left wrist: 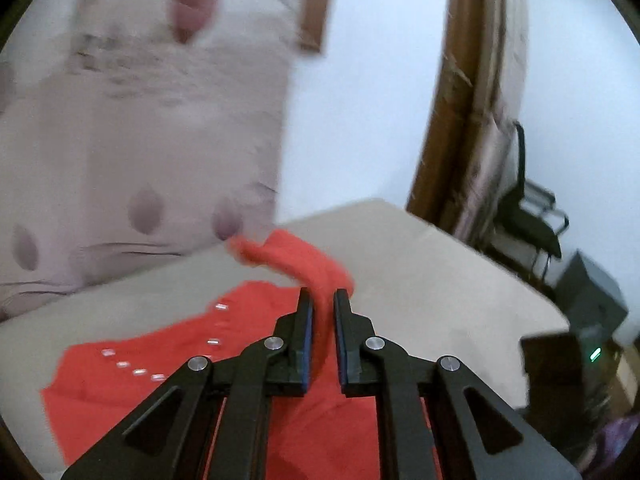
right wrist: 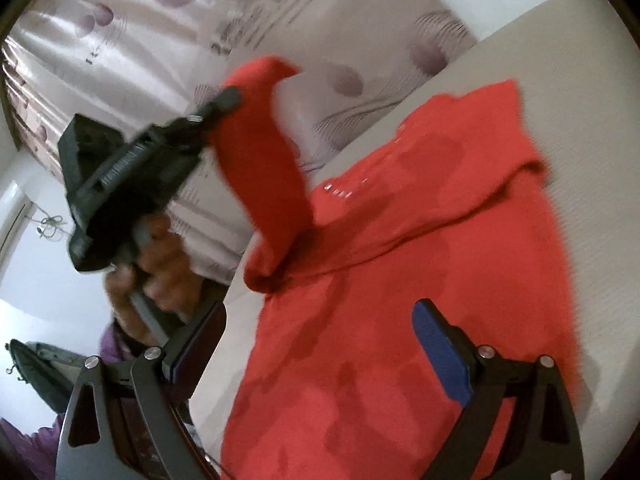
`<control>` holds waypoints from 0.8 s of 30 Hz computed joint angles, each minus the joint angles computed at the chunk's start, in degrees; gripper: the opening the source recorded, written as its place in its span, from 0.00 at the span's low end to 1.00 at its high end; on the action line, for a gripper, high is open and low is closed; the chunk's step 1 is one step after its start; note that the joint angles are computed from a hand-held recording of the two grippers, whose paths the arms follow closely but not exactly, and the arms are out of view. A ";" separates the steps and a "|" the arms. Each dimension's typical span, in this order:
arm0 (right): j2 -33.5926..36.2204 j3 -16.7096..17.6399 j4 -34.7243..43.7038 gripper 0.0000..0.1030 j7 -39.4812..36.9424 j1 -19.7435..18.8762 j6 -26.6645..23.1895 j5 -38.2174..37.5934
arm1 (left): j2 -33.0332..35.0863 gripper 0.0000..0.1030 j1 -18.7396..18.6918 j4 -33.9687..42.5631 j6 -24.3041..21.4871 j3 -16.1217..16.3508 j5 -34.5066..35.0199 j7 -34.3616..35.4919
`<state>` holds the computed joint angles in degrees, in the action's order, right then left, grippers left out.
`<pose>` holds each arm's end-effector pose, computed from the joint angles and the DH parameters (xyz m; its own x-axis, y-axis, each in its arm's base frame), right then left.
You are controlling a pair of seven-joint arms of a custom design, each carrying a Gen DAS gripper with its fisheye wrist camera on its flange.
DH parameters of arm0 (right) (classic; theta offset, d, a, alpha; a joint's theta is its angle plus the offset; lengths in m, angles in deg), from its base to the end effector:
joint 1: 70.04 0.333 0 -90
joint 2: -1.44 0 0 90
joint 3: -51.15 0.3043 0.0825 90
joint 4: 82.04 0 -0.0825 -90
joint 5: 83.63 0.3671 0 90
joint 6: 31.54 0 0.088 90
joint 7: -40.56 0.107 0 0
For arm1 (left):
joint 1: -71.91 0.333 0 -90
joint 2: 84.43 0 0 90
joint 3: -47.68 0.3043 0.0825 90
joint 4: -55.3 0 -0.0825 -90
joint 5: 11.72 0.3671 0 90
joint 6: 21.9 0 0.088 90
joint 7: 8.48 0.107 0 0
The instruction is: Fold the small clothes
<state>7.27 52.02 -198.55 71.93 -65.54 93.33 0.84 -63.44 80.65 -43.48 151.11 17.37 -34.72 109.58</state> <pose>0.5720 0.0910 0.4263 0.3884 -0.5007 -0.7736 -0.8472 0.1361 -0.5135 0.6540 -0.1722 0.5016 -0.4202 -0.8979 0.1311 -0.5349 0.1284 -0.8351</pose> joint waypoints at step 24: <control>22.16 1.91 31.78 0.82 21.54 -4.81 3.93 -23.50 | -19.09 0.94 22.61 -39.32 22.21 3.82 67.83 -87.78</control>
